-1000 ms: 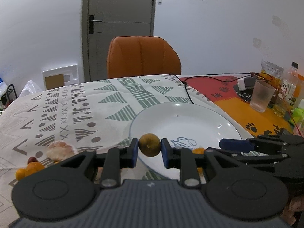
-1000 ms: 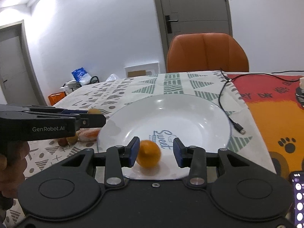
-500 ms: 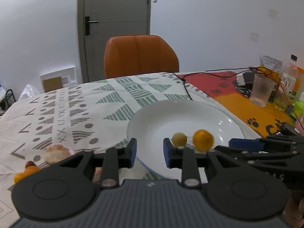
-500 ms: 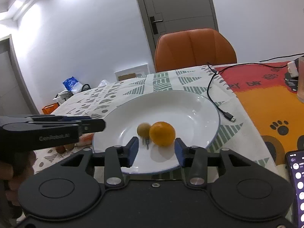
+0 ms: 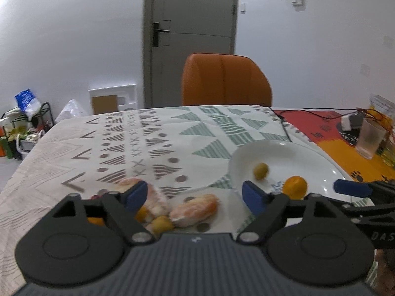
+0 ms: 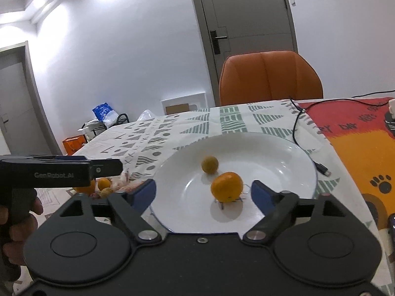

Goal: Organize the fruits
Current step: 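Move both open tools back toward the fruit pile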

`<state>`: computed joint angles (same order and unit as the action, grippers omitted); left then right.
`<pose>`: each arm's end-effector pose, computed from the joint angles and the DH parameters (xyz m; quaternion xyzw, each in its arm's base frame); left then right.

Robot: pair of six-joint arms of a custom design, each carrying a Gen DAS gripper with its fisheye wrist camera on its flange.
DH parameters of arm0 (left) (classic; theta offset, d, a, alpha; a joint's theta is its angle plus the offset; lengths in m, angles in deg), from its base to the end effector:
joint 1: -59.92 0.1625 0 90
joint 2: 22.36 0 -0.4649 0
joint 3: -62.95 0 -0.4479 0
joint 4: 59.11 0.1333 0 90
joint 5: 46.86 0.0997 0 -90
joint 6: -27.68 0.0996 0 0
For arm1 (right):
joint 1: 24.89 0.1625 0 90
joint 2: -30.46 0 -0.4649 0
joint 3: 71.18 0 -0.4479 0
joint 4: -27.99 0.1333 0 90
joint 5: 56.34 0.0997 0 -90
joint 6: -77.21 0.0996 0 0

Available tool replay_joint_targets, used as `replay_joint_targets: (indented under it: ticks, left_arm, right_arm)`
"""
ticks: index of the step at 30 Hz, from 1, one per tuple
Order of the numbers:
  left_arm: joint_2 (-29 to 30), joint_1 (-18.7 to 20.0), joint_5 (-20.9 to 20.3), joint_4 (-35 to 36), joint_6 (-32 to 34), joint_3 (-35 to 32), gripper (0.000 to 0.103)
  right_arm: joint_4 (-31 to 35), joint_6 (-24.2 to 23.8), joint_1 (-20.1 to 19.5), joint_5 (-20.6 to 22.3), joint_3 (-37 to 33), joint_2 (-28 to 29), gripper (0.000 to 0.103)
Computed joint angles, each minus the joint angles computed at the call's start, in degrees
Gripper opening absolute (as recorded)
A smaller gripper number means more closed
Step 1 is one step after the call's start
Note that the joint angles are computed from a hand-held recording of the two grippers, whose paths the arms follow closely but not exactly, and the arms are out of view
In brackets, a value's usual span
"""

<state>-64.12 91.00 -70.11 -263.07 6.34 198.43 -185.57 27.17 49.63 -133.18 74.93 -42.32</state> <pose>-0.2478 -0.4119 0.0228 0.1733 0.8094 -0.4612 0.3195 0.0424 -0.4314 0.1921 0.3136 -0.8444 0.4107 0.1409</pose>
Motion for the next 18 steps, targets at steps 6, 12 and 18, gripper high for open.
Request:
replay_joint_targets:
  ticks: [6,12,18]
  left_arm:
    - [-2.6,-0.7,2.6,4.4,-5.0,2.4,0.09]
    - [-5.2,-1.4,4.4,9.4,-11.2,5.1,0.092]
    - [-8.7,-1.9,6.2,16.8,-18.9,7.8,0.093]
  right_arm:
    - [-0.8,0.2,1.0,-0.2,0.3,1.1,0.103]
    - [-2.1,-0.2,2.3,-0.7,0.4,2.5,0.103]
    - [-1.6,-0.4,3.4,-1.2,0.5,3.7,0.103]
